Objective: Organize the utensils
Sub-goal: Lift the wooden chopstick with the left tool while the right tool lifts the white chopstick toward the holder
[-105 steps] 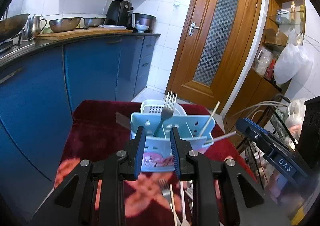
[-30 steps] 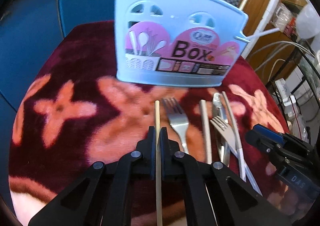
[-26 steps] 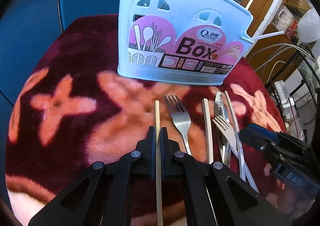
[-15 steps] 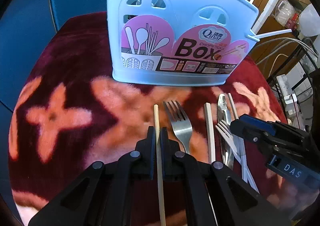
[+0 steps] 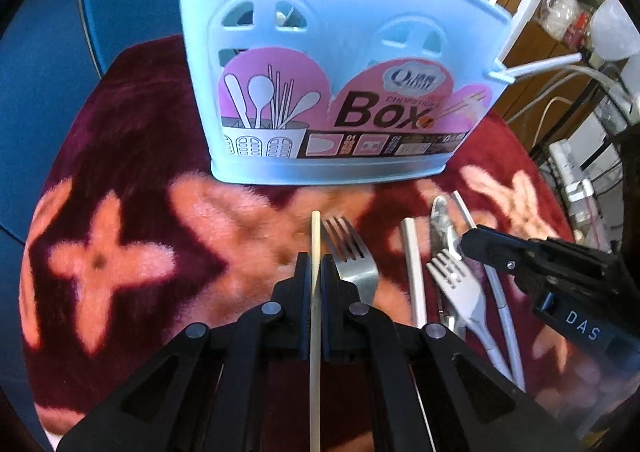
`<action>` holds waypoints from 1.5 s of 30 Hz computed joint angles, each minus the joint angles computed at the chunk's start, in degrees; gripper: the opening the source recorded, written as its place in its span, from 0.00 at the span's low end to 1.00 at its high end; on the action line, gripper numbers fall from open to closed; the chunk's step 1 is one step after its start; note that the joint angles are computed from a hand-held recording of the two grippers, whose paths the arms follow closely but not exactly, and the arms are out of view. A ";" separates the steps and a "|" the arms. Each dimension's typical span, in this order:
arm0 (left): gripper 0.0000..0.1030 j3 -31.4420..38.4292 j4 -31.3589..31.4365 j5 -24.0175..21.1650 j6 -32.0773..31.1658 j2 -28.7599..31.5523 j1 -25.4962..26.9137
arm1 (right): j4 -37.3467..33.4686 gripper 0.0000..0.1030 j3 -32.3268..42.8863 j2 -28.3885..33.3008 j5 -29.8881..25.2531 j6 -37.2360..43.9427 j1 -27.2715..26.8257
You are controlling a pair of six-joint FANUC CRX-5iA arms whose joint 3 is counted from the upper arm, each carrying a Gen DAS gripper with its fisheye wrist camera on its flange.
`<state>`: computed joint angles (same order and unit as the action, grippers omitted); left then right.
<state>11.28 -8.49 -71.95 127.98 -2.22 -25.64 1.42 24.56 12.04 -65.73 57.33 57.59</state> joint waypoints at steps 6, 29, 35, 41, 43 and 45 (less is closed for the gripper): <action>0.02 -1.45 -0.09 3.59 2.34 -3.19 -0.08 | 2.42 0.06 -4.14 -3.98 4.99 -0.74 1.10; 0.02 14.79 -17.01 5.79 5.88 -2.41 -5.30 | 21.35 0.06 -7.02 -8.72 18.93 -7.73 5.27; 0.02 20.10 -23.44 6.98 7.09 -0.20 -6.16 | 23.18 0.06 -4.73 -8.00 19.40 -7.87 4.35; 0.02 21.09 -28.95 11.22 10.50 0.44 -4.82 | 24.48 0.06 -2.13 -6.77 20.60 -7.42 3.17; 0.02 21.77 -32.61 11.37 12.58 1.13 -5.29 | 24.81 0.06 -1.21 -6.15 20.74 -7.16 2.88; 0.02 22.15 -35.60 11.52 14.56 1.66 -5.53 | 24.74 0.06 0.21 -5.15 20.81 -6.50 2.51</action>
<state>33.43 -44.09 -60.43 142.54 -0.56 -31.16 26.16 24.76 6.88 -44.92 50.83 60.11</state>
